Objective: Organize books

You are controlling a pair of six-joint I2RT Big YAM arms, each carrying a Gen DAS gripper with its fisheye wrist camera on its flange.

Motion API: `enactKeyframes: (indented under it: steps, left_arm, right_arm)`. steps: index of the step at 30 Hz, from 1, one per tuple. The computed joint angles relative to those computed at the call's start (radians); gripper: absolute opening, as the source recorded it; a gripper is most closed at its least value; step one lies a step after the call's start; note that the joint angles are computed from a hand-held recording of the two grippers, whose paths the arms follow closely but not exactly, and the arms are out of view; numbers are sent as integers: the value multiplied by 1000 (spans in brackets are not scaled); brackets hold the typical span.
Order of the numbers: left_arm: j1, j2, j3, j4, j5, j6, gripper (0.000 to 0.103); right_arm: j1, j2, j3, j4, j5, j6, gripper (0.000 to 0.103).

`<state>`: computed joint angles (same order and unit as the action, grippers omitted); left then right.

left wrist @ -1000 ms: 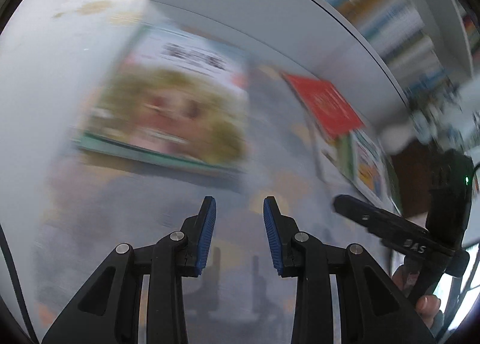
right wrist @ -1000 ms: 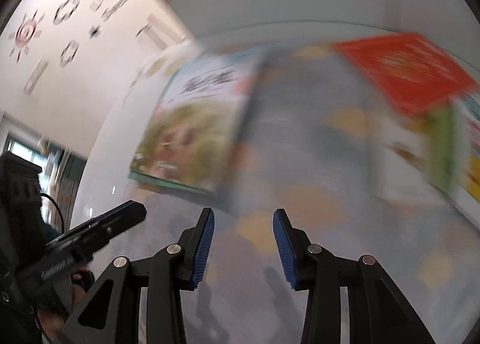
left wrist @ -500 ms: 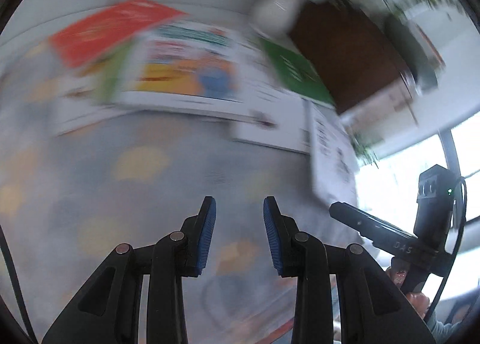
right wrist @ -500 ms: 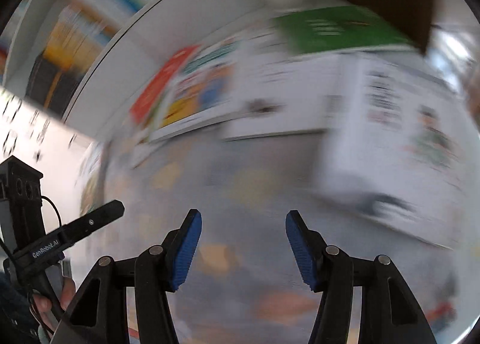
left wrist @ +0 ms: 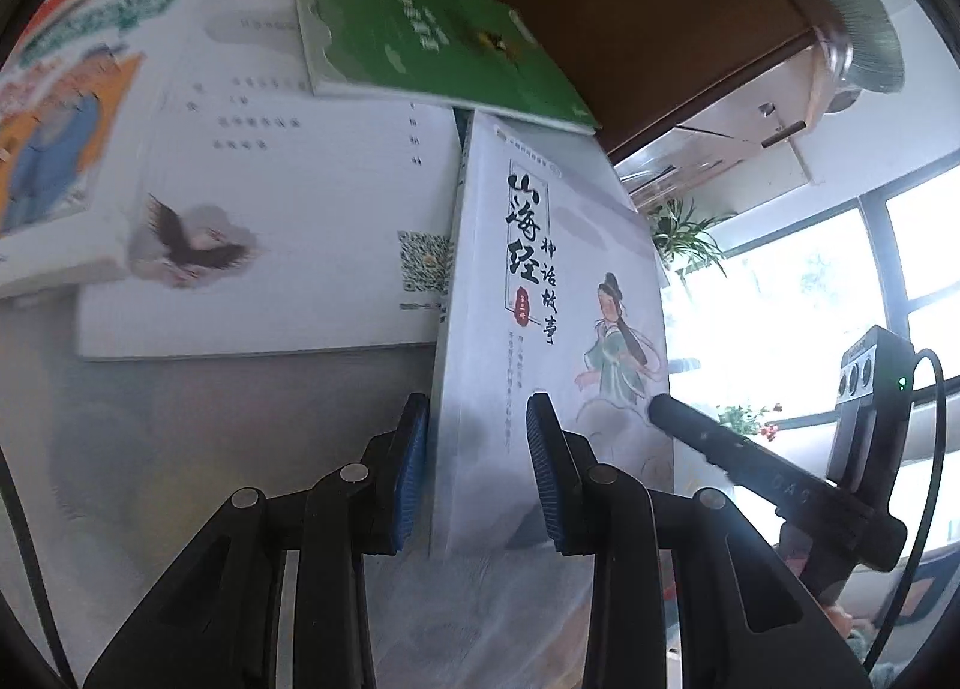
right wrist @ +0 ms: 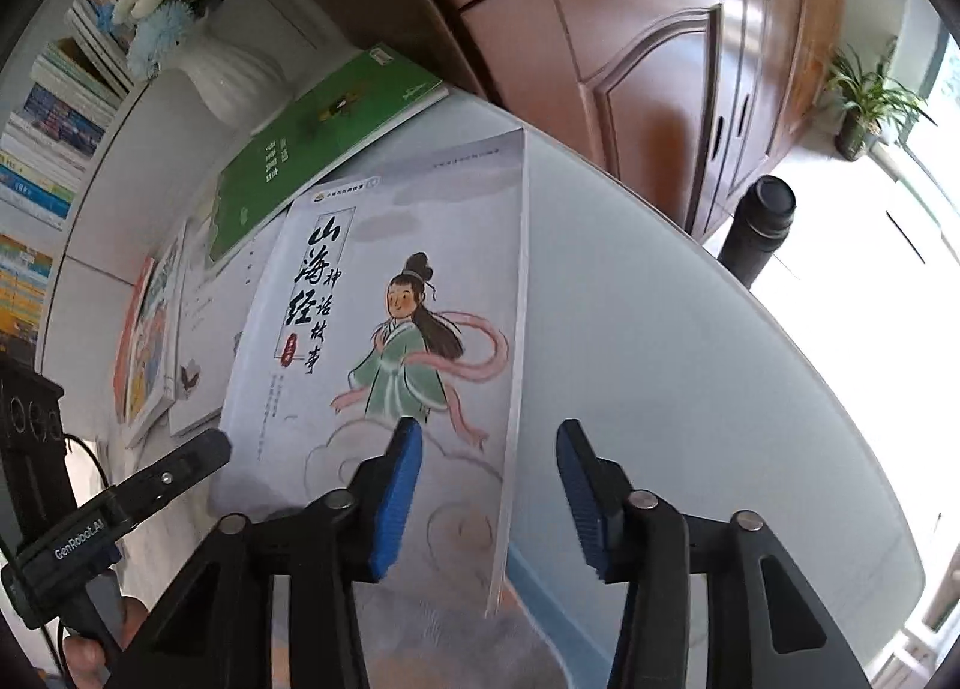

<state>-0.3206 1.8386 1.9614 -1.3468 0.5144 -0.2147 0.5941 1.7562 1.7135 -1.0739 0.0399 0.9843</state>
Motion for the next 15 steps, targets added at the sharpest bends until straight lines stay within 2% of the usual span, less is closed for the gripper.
enactKeyframes:
  steps: [2,3,8,10,12,15]
  left_arm:
    - [0,6,-7,4,42,-8,30]
    - [-1,4,-13,10,49,-14,30]
    - [1,-62,-90,50,90,-18,30]
    - [-2,-126,-162,89,80,-33,30]
    - [-5,-184,-232,113,59,-43,30]
    - [21,-273,-343,147,43,-108,30]
  right_arm:
    - [2,34,35,-14,-21,-29,40]
    - [1,53,62,-46,-19,-46,40]
    - [4,5,17,-16,-27,-85,40]
    - [22,27,79,-88,-38,-137,40]
    - [48,35,108,-110,-46,-180,40]
    - [98,47,140,-149,-53,-225,40]
